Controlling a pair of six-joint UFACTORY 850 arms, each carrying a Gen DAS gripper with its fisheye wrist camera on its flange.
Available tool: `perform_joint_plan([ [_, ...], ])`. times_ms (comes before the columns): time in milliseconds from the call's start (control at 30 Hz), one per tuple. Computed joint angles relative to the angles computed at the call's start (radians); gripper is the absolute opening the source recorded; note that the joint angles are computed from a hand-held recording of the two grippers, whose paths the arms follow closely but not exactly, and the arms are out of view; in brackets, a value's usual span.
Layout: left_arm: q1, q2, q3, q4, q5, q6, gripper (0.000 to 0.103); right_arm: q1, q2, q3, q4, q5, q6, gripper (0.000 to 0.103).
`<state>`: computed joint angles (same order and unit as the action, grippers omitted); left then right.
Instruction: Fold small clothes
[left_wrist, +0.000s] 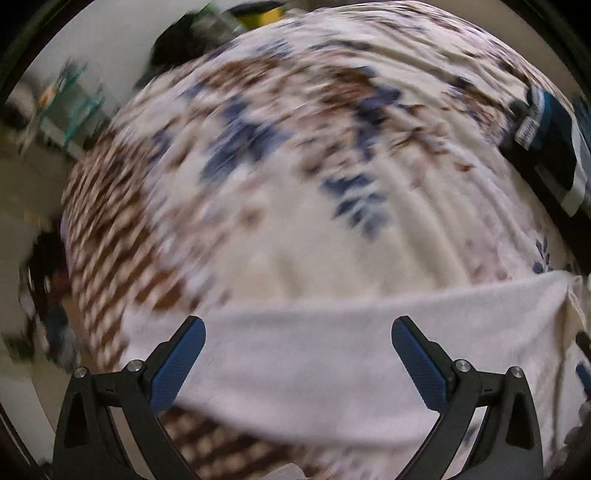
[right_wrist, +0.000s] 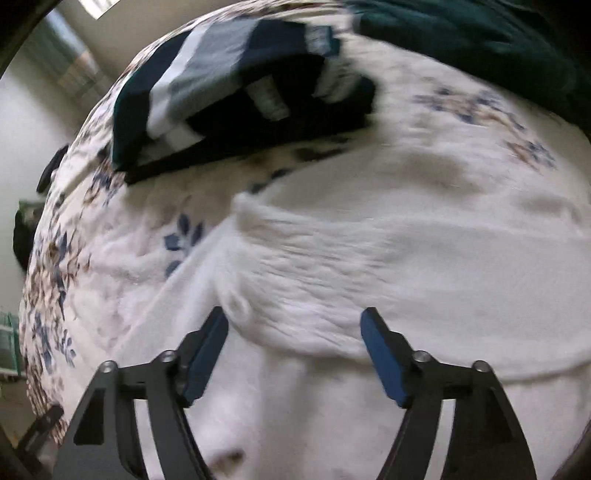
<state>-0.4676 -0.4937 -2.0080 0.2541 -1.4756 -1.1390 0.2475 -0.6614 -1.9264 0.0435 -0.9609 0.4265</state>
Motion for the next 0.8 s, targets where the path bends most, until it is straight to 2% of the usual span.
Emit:
perform_joint_plan([
  [33, -0.001, 0.052, 0.071, -0.021, 0.012, -0.046, 0.103, -0.009, 0.006, -0.002, -0.002, -0.022, 0.017, 0.092],
  [67, 0.002, 0.128, 0.174, -0.06, 0.04, -0.108, 0.103, -0.022, 0.028, 0.021, -0.006, -0.039, 0.039, 0.093],
  [233, 0.036, 0.397, 0.568, -0.199, 0.224, -0.396, 0.103, -0.055, 0.081, 0.053, -0.162, -0.138, 0.118, 0.094],
  [267, 0.056, 0.448, 0.653, -0.242, 0.292, -0.447, 0.102, -0.057, 0.085, 0.057, -0.18, -0.148, 0.113, 0.094],
  [300, 0.069, 0.475, 0.698, -0.262, 0.338, -0.478, 0.097, -0.063, 0.088, 0.062, -0.189, -0.157, 0.107, 0.094],
  [333, 0.086, 0.515, 0.76, -0.271, 0.425, -0.535, 0.095, -0.066, 0.089, 0.064, -0.195, -0.161, 0.106, 0.094],
  [433, 0.102, 0.564, 0.83, -0.171, 0.576, -0.702, 0.093, -0.068, 0.101, 0.095, -0.235, -0.157, 0.116, 0.094],
  [467, 0.108, 0.573, 0.844, -0.142, 0.613, -0.767, 0.086, -0.063, 0.094, 0.087, -0.25, -0.162, 0.124, 0.094],
  [533, 0.116, 0.576, 0.848, -0.078, 0.656, -0.859, 0.029, -0.055, 0.087, 0.084, -0.288, -0.175, 0.143, 0.094],
  [567, 0.119, 0.561, 0.831, -0.063, 0.652, -0.856, 0.008, -0.054, 0.083, 0.081, -0.295, -0.184, 0.15, 0.094],
  [667, 0.109, 0.48, 0.691, 0.053, 0.55, -0.795, 0.008, -0.066, 0.066, 0.061, -0.252, -0.21, 0.132, 0.093],
  [733, 0.096, 0.414, 0.57, 0.123, 0.492, -0.697, 0.008, -0.063, 0.054, 0.039, -0.3, -0.251, 0.144, 0.093],
  [800, 0.079, 0.351, 0.453, 0.176, 0.46, -0.606, 0.008, -0.065, 0.053, 0.024, -0.338, -0.255, 0.127, 0.094],
])
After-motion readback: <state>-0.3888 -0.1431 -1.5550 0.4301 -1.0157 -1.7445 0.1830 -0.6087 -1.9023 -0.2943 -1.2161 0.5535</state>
